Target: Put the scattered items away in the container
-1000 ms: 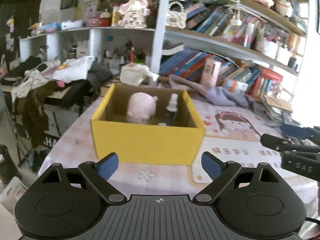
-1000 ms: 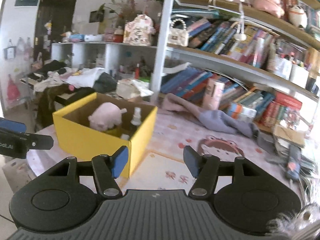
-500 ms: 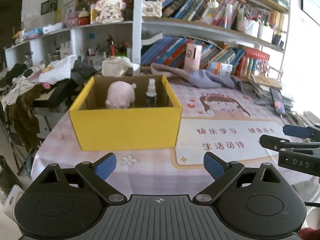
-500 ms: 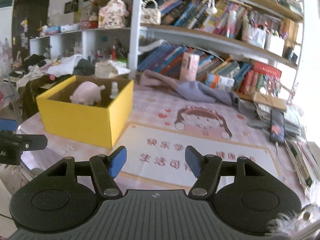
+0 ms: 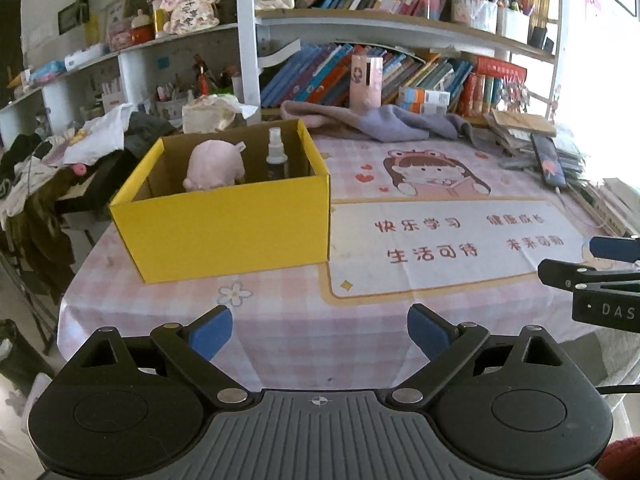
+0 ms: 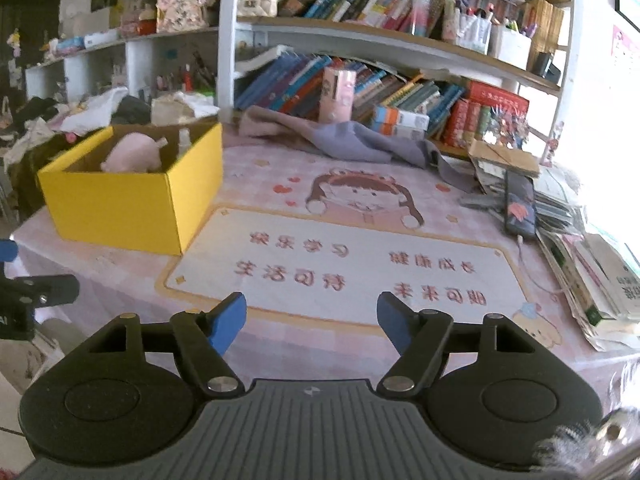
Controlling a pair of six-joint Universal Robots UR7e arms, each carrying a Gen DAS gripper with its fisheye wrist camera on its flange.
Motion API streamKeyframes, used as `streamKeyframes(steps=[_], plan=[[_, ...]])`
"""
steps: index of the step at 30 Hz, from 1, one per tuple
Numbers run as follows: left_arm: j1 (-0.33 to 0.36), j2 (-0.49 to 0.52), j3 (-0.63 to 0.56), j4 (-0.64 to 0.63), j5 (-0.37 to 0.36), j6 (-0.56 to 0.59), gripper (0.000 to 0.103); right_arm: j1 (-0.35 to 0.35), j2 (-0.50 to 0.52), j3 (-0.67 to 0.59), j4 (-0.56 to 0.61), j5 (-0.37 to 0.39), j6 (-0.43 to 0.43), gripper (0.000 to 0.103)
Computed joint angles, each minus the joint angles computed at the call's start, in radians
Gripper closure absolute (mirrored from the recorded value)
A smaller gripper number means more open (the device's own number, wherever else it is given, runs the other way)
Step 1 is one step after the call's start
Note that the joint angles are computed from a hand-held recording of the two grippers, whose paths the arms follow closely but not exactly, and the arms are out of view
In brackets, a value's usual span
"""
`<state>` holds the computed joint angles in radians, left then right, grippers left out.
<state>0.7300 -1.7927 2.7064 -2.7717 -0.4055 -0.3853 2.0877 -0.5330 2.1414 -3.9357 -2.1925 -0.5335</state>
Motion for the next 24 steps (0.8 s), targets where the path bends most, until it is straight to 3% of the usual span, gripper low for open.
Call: streamKeyframes(steps=[14, 24], plan=[[-0.011, 0.002, -0.009, 0.105, 0.004, -0.118, 0.006, -0.017, -0.04, 0.045, 0.023, -0.004, 0.025, 0.026], [0.0, 0.01, -0.018, 0.122, -0.015, -0.125, 0.002, -0.021, -0.05, 0.052, 0.041, -0.007, 0.046, 0.02]])
